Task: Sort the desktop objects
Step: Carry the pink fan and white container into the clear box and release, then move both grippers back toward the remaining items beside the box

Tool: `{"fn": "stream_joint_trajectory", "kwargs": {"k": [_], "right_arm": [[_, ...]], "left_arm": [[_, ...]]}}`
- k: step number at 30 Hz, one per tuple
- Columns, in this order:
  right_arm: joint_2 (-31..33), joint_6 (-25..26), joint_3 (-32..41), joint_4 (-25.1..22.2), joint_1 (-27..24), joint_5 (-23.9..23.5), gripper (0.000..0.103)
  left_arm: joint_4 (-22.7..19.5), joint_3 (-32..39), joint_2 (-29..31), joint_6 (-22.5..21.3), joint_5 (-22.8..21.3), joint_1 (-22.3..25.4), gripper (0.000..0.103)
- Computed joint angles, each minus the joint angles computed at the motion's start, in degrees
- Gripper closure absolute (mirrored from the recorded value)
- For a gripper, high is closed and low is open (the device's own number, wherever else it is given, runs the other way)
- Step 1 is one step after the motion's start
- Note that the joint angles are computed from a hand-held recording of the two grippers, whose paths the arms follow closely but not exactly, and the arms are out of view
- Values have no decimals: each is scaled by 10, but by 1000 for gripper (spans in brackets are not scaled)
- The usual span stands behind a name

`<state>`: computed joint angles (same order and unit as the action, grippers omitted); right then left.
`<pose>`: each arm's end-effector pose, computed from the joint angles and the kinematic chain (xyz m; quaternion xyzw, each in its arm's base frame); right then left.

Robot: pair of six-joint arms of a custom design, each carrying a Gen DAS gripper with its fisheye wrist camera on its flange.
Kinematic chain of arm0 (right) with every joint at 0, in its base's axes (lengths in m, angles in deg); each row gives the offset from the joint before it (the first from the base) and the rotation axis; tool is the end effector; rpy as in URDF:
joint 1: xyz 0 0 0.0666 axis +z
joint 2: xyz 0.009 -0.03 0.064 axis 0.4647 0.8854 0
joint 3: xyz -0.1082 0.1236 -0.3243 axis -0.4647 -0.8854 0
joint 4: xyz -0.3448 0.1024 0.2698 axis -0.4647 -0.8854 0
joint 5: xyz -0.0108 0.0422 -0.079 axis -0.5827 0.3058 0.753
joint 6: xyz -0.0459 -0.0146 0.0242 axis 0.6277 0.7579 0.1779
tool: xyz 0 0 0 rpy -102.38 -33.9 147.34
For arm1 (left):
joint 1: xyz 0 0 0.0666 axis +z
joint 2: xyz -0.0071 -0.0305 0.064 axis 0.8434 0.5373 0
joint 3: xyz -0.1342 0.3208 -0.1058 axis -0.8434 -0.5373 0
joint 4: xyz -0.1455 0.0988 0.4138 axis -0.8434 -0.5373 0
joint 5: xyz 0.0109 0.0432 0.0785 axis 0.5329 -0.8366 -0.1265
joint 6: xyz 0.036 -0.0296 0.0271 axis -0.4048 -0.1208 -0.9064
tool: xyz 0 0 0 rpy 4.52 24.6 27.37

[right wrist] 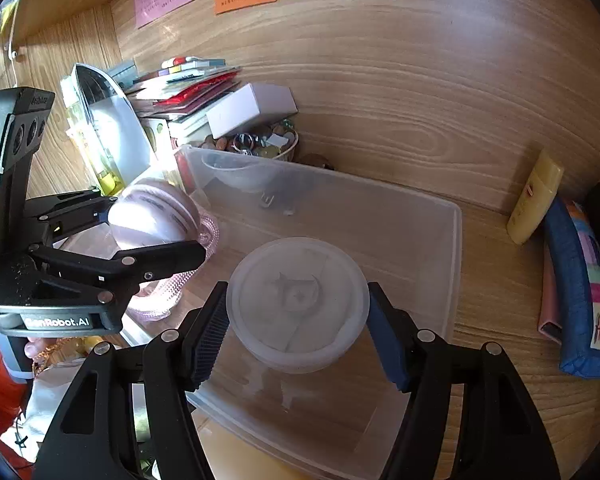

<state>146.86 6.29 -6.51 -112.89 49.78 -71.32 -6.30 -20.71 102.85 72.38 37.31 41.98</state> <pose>0.4516 0.1807 0.3252 -0.0945 0.9191 0.0794 0.3741 0.4821 -0.1428 0.3143 0.2453 0.8924 -0.1256 0.3573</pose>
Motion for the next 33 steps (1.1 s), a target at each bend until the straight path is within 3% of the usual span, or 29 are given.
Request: {"fn": "stream_joint_trajectory", "kwargs": {"k": [14, 22, 28, 33], "right_arm": [[5, 11, 6, -7, 7, 21, 40], [-1, 22, 2, 4, 12, 43, 25], [-12, 31, 1, 7, 16, 57, 23], [-45, 28, -10, 15, 14, 72, 22]], "left_arm": [[25, -18, -14, -12, -5, -3, 39], [51, -35, -37, -9, -7, -2, 30], [56, -39, -51, 2, -5, 2, 25], [67, -55, -84, 9, -7, 6, 13]]}}
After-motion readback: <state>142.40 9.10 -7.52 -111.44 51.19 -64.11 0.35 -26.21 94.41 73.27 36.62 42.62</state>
